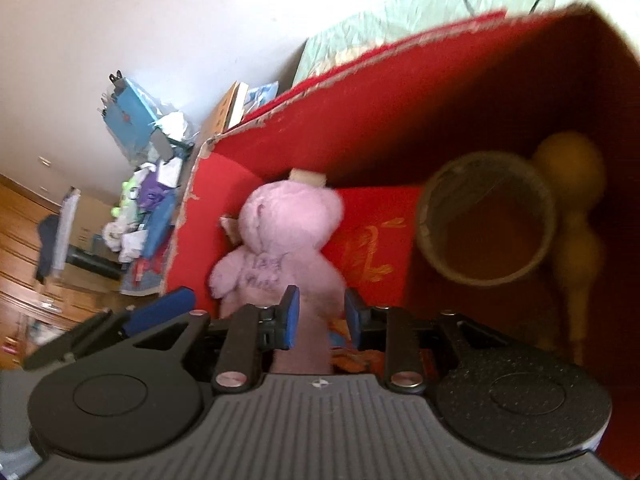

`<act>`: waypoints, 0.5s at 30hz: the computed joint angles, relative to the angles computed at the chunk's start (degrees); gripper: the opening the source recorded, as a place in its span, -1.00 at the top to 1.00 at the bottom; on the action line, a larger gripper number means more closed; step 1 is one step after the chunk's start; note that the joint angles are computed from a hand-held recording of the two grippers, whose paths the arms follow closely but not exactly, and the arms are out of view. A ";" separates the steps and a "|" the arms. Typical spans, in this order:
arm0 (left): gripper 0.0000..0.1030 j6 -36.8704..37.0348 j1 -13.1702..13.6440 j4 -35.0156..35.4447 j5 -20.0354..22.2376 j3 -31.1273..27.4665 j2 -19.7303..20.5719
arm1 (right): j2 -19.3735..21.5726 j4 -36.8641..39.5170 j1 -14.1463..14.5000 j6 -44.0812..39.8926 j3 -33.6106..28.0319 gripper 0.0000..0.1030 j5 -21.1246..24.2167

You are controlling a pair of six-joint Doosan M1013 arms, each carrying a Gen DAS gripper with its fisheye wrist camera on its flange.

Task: Organize objects
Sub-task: 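Open the right gripper to release the bear inside the box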

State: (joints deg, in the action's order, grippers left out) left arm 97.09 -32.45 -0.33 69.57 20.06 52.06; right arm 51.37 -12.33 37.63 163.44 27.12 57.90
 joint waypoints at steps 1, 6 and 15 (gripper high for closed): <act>-0.32 -0.32 -0.06 0.01 1.23 -1.24 0.64 | -0.18 -1.23 0.26 0.01 0.14 0.43 0.72; -0.32 -1.50 -0.64 1.27 3.98 -3.11 1.80 | -0.79 -6.17 1.27 0.92 0.84 0.39 3.40; -0.34 -2.57 -1.62 3.49 6.24 -3.95 2.33 | -1.47 -13.37 2.86 1.99 1.12 0.25 7.50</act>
